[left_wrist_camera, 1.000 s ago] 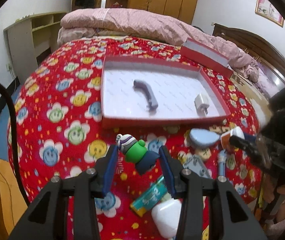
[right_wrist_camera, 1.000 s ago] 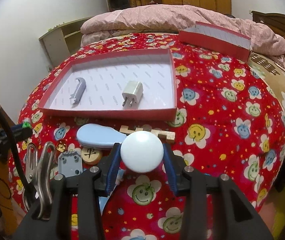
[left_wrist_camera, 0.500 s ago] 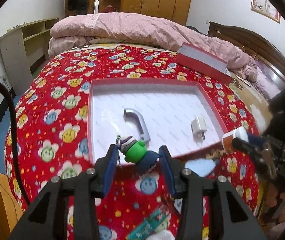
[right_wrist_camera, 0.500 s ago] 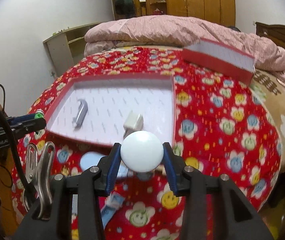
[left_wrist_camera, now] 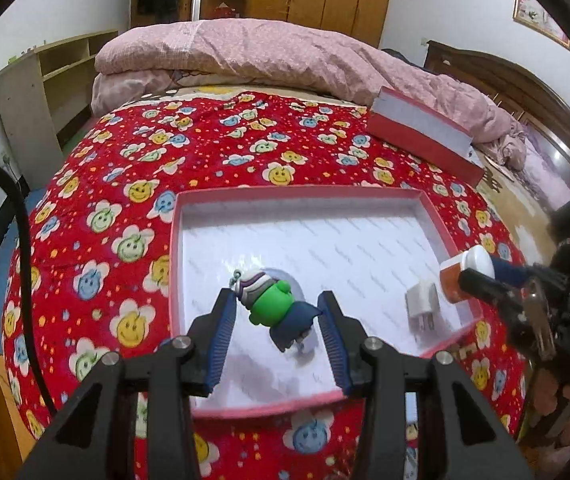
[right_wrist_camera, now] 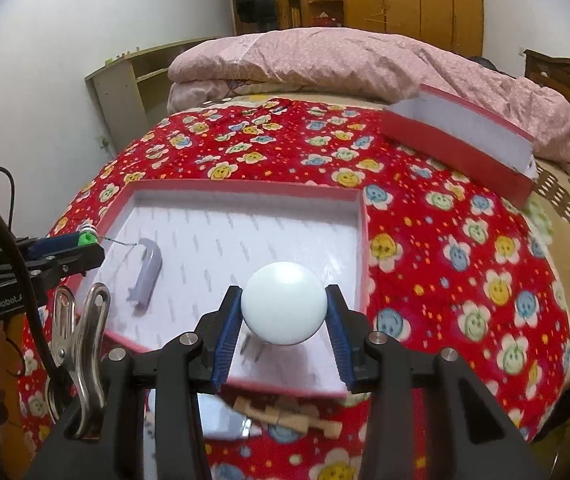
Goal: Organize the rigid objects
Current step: 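Carry jar and figure into the red tray and open both tools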
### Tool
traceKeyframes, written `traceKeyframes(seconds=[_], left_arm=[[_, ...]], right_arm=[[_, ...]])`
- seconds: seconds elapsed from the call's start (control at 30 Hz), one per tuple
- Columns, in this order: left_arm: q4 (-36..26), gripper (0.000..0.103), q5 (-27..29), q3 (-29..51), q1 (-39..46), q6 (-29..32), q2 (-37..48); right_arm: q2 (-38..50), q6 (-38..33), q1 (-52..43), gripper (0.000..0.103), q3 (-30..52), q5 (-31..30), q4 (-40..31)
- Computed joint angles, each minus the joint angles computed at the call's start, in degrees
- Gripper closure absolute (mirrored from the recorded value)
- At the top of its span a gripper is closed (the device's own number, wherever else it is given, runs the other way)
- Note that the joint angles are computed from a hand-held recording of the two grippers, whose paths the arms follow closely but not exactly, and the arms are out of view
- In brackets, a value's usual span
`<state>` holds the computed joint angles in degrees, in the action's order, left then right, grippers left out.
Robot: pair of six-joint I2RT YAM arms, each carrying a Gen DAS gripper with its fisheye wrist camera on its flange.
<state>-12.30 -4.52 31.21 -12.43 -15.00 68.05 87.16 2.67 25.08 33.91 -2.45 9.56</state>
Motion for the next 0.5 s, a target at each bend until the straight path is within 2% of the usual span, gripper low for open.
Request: traceKeyframes(seconds=[0.2,0.5], left_arm=[[2.58,0.059,2.43,5.12,2.85,1.31,9.53],[5.28,0.059,2.75,11.81,4.62,2.44,20.51]], right_arm=[[7.63,-0.60,-0.74,0.061,7.93,-1.04,-1.85],[17.89,-0.90,-2.62,0.061,17.81,-3.27,-3.30]])
